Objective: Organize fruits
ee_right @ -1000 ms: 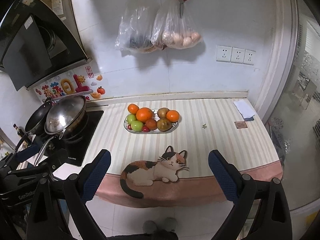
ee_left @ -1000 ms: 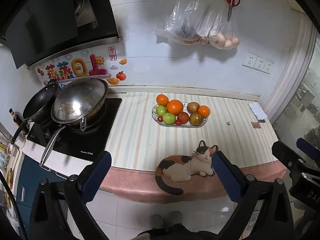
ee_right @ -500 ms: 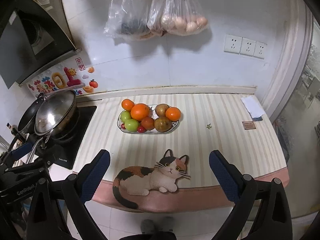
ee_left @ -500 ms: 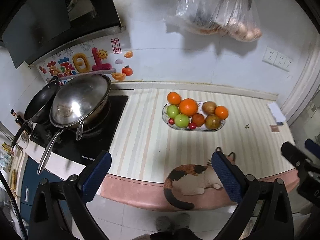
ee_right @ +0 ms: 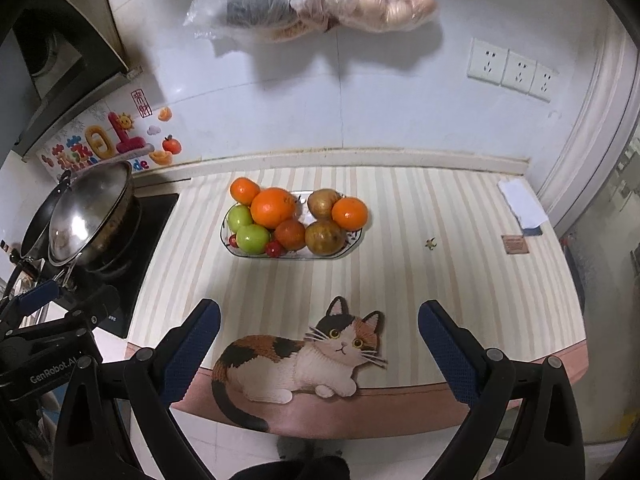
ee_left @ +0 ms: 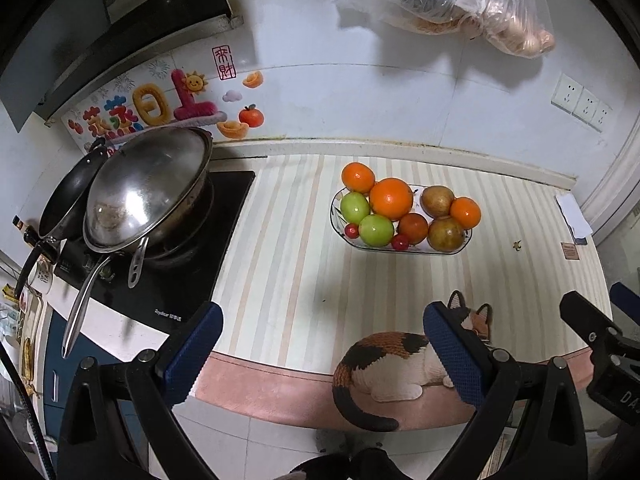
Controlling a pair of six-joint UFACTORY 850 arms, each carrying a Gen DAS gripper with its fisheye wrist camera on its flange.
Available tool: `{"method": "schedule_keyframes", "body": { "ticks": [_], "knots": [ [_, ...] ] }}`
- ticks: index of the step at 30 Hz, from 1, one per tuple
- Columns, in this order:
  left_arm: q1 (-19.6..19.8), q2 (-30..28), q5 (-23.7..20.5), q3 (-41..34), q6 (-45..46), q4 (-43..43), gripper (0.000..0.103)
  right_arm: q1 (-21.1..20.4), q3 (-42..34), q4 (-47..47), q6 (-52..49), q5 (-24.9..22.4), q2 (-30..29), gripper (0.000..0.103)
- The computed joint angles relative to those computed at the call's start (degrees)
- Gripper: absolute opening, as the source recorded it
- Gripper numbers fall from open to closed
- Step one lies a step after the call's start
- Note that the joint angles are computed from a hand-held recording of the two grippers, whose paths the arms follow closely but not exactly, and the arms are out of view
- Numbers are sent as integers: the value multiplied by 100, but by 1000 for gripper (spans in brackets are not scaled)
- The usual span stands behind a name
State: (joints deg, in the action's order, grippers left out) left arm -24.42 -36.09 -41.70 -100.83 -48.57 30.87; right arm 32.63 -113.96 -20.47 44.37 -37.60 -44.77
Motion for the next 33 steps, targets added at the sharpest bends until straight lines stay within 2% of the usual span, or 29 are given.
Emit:
{"method": "schedule_keyframes", "body": {
  "ticks": [33],
  "knots": [
    [-81, -10, -24, -49, -102, 20, 103, -36, -63, 273, -295, -42, -72, 101]
  ]
}}
